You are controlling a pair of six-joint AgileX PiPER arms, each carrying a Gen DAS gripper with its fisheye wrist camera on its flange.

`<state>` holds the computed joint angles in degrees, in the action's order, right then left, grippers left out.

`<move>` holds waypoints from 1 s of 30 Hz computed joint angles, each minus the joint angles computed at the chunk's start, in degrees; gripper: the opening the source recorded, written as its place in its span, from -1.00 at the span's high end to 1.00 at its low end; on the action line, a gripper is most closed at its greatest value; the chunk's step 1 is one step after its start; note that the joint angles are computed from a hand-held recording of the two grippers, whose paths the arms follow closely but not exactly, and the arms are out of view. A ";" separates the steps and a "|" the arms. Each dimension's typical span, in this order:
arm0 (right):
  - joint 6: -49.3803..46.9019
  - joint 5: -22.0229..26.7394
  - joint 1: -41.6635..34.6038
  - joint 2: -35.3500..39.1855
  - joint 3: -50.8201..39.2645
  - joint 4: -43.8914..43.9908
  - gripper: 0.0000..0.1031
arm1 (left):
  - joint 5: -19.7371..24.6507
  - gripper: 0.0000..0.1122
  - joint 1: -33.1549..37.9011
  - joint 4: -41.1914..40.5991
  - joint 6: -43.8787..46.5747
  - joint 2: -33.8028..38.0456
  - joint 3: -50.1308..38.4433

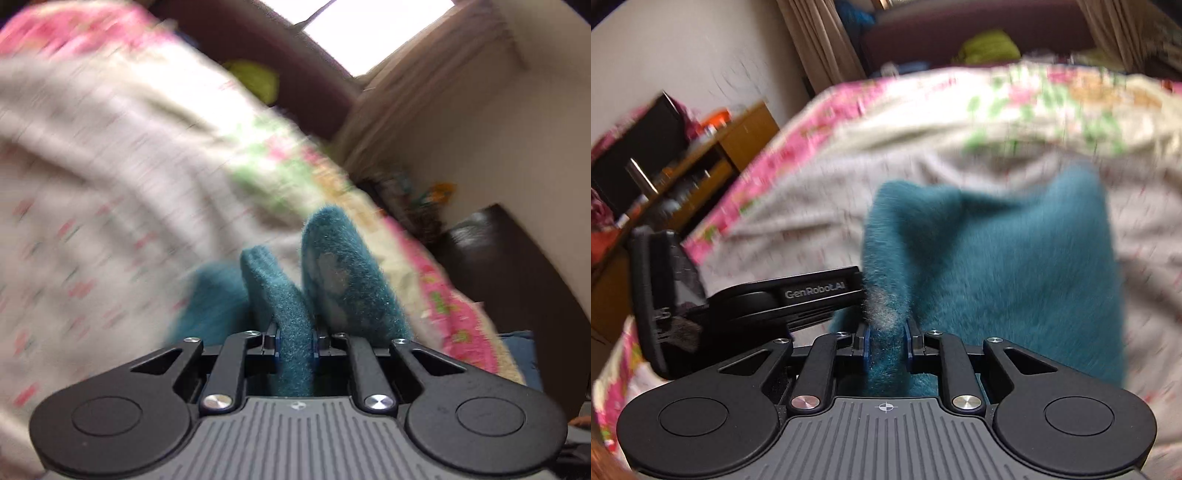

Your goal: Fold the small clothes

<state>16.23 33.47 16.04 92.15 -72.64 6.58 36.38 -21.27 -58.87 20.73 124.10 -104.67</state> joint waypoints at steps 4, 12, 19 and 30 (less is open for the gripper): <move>6.84 -4.32 4.08 0.59 2.27 -9.10 0.47 | -5.86 0.53 0.08 0.14 1.56 -1.19 8.46; -1.70 -9.51 4.47 -7.71 8.57 -5.45 0.09 | -14.68 0.44 1.39 -9.09 11.09 -11.07 21.01; 5.91 -8.09 5.18 -25.38 19.99 -20.55 0.09 | -13.81 0.29 -1.72 -15.58 26.58 -23.13 28.15; 1.51 -3.66 1.59 -35.99 33.39 -25.11 -0.02 | -8.88 0.28 -8.63 -5.62 24.59 -25.83 32.63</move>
